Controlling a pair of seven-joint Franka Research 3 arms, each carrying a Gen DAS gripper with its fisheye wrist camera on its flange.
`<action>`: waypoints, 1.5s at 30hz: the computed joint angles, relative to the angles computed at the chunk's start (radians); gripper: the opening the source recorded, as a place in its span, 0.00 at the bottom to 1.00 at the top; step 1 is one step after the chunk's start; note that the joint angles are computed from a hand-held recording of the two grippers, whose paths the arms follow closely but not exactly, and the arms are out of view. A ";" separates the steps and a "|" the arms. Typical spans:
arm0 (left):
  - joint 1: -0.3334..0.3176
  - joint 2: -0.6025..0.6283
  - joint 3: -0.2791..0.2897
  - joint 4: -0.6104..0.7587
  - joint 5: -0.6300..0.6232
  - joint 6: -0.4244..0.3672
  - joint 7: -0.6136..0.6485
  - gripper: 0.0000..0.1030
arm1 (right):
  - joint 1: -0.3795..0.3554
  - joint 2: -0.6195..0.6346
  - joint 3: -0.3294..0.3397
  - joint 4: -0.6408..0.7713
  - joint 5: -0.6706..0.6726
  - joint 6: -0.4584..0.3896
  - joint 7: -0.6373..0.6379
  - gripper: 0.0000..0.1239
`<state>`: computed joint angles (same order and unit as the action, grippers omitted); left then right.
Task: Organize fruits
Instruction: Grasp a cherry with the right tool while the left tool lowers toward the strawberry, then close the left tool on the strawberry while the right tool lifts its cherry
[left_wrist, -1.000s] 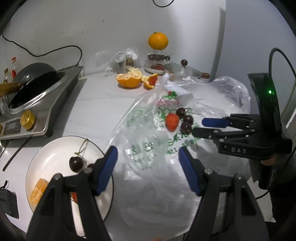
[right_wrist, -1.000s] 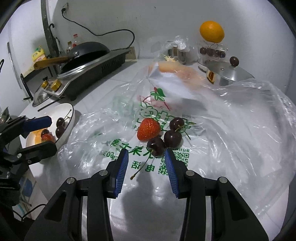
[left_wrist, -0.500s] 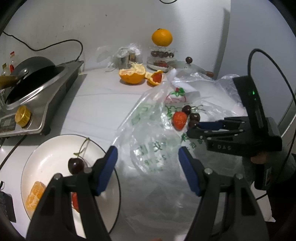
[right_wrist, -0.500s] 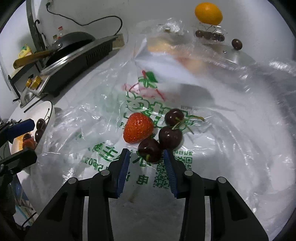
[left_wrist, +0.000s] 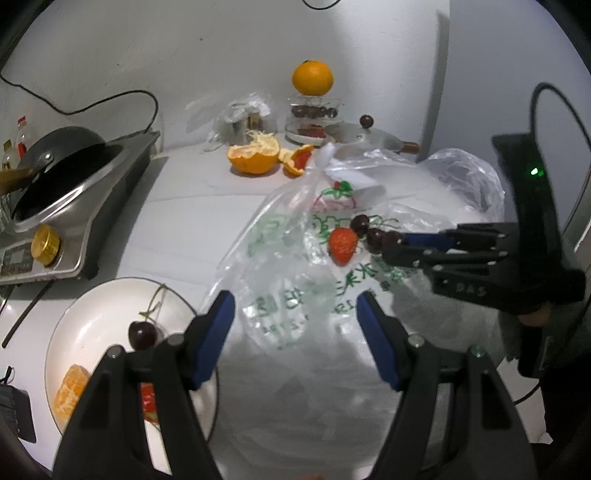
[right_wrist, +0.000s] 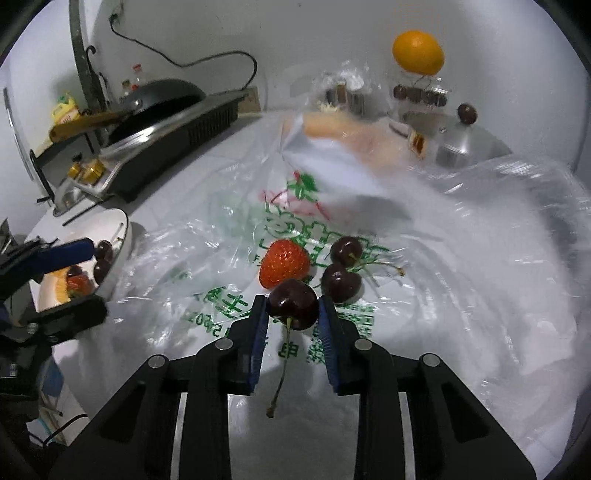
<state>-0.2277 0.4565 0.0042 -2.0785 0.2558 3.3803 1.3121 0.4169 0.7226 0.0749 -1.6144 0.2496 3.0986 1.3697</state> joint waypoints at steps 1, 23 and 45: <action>-0.015 -0.001 0.010 0.001 -0.004 -0.001 0.003 0.68 | -0.012 -0.015 0.011 -0.023 0.004 0.020 -0.008 0.24; -0.186 0.194 0.133 0.315 0.078 -0.157 -0.033 0.68 | -0.324 -0.032 0.307 -0.121 0.051 0.129 -0.195 0.24; -0.067 0.413 -0.013 0.665 0.217 -0.364 -0.029 0.50 | -0.365 0.057 0.343 -0.003 0.151 0.059 -0.333 0.24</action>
<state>-0.2943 0.8697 -0.0090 -1.4135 0.4727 3.0160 1.2835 0.0522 0.7792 0.4179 -1.6179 0.4005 3.1575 1.0365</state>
